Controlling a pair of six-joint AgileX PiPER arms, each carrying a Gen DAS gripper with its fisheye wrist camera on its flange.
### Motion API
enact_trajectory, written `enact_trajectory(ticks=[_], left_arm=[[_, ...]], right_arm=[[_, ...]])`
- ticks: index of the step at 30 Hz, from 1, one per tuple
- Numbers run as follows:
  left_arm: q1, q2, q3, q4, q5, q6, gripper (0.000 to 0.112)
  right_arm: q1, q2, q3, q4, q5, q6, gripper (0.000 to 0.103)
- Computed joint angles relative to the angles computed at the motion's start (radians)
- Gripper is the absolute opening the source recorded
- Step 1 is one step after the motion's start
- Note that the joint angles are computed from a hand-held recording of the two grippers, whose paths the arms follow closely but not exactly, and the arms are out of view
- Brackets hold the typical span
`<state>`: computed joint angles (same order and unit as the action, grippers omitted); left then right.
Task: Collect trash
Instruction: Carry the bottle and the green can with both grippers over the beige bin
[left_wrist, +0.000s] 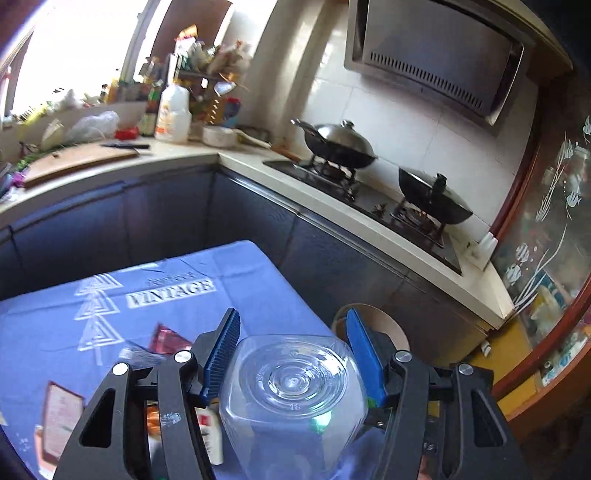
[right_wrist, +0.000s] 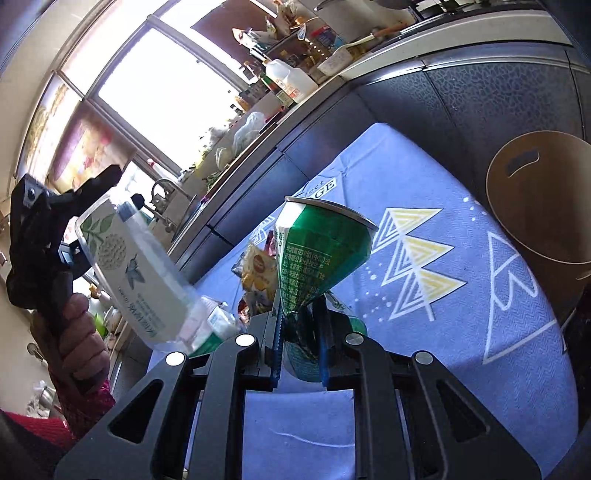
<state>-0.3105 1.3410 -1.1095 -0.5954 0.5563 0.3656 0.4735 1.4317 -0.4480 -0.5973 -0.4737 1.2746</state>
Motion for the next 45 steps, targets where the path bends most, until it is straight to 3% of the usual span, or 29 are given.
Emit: enact_trajectory(ticks=[2,3,4,5,7,10,14,18,20,22,23,24,26,28,30,35,38,41,42,43,45], left_arm=[[-0.064,0.063,-0.071,0.058,-0.003,-0.064,0.060],[-0.098,0.103,-0.120,0.068,0.002,-0.081,0.037],[-0.125,0.142,-0.172,0.095,0.022,-0.109,0.002],[-0.148,0.185,-0.224,0.101,0.039,-0.130,0.001],[-0.203,0.280,-0.333,0.131,0.043,-0.175,0.001],[-0.284,0.421,-0.459,0.247,0.024,-0.265,0.000],[-0.296,0.513,-0.439,0.156,-0.003,-0.191,0.001],[-0.267,0.472,-0.263,0.055,-0.063,-0.037,0.002],[-0.257,0.425,-0.169,0.072,-0.109,-0.012,0.014],[-0.225,0.364,-0.091,0.031,-0.095,0.047,0.047],[-0.216,0.339,-0.068,0.071,-0.080,0.017,0.058],[-0.212,0.315,-0.051,0.125,-0.065,-0.033,0.077],[-0.211,0.282,-0.035,0.232,-0.008,-0.156,0.082],[-0.206,0.306,-0.074,0.242,0.100,-0.217,0.088],[-0.215,0.345,-0.112,0.223,0.158,-0.254,0.091],[-0.285,0.528,-0.338,0.328,0.253,-0.378,0.092],[-0.251,0.701,-0.575,0.323,0.411,-0.421,0.091],[-0.205,0.858,-0.769,0.265,0.585,-0.443,0.066],[-0.196,0.884,-0.794,0.254,0.610,-0.448,0.050],[-0.189,0.895,-0.794,0.237,0.611,-0.437,0.042],[-0.181,0.887,-0.781,0.225,0.600,-0.443,0.040]], right_arm=[[-0.100,-0.049,0.038,-0.059,-0.018,0.021,0.014],[-0.162,-0.082,0.048,-0.104,-0.012,0.041,0.014],[-0.218,-0.107,0.056,-0.154,-0.009,0.064,0.014],[-0.294,-0.129,0.063,-0.213,-0.009,0.087,0.014],[-0.417,-0.143,0.056,-0.302,0.006,0.119,0.015],[-0.585,-0.018,0.026,-0.430,-0.116,0.191,0.014],[-0.586,0.173,0.040,-0.273,-0.260,0.047,0.014],[-0.540,0.239,0.069,-0.086,-0.345,-0.093,0.014],[-0.486,0.251,0.071,0.012,-0.346,-0.166,0.014],[-0.461,0.254,0.072,0.046,-0.352,-0.194,0.014],[-0.447,0.241,0.076,0.066,-0.341,-0.211,0.014],[-0.438,0.229,0.080,0.079,-0.330,-0.222,0.014],[-0.417,0.178,0.105,0.107,-0.307,-0.243,0.014],[-0.373,0.102,0.144,0.177,-0.266,-0.303,0.014],[-0.313,0.039,0.159,0.268,-0.202,-0.372,0.014],[-0.278,-0.053,0.194,0.306,-0.144,-0.396,0.014],[-0.299,-0.111,0.218,0.284,-0.119,-0.379,0.014],[-0.333,-0.169,0.238,0.238,-0.095,-0.348,0.014],[-0.342,-0.185,0.244,0.225,-0.088,-0.341,0.014],[-0.356,-0.199,0.249,0.205,-0.084,-0.330,0.014],[-0.396,-0.224,0.249,0.143,-0.072,-0.295,0.014]])
